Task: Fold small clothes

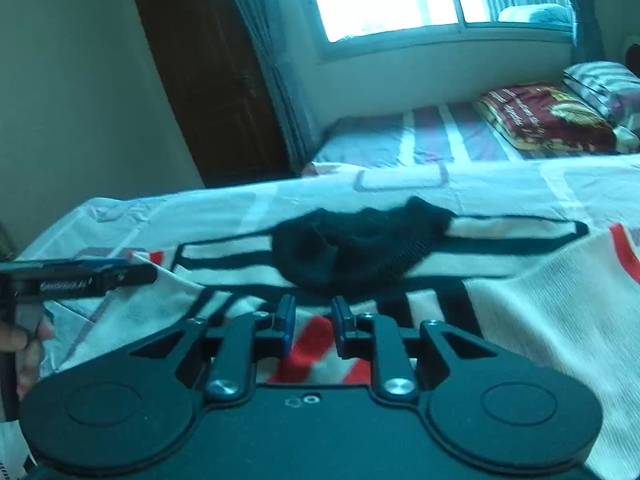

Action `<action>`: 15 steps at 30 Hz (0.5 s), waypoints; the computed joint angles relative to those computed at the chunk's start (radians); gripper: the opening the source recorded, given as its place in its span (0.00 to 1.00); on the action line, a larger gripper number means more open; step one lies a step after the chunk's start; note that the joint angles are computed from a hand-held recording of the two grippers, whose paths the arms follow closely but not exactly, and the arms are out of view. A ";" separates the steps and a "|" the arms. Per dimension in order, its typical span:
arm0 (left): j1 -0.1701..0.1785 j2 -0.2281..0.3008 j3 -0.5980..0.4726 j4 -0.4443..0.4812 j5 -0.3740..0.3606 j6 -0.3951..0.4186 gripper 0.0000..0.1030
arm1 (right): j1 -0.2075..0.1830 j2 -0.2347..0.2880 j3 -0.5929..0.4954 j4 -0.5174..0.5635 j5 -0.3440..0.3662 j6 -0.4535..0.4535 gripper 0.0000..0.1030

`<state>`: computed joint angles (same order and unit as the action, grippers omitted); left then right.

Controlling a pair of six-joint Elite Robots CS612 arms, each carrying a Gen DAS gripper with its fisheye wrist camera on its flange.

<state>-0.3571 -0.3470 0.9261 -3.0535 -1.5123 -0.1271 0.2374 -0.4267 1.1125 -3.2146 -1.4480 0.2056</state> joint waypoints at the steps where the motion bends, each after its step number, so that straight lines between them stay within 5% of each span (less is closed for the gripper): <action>1: 0.004 0.015 -0.034 0.055 -0.001 -0.009 0.60 | 0.002 0.010 -0.019 0.037 -0.008 -0.017 0.21; 5: 0.010 0.026 -0.046 0.081 -0.004 0.004 0.67 | -0.002 0.019 -0.031 0.031 0.003 -0.033 0.20; 7: -0.002 -0.008 0.020 0.001 0.031 0.004 0.68 | 0.000 0.003 0.000 -0.010 -0.022 -0.040 0.23; 11: -0.035 -0.055 0.143 -0.161 -0.027 0.050 0.68 | -0.003 -0.029 0.069 -0.068 0.035 -0.025 0.23; 15: -0.079 -0.067 0.196 -0.163 0.045 0.099 0.68 | 0.015 -0.040 0.098 -0.036 0.021 -0.139 0.21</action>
<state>-0.4360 -0.4143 1.1223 -3.2165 -1.4677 -0.0285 0.2523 -0.4662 1.2101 -3.2505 -1.4271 0.0670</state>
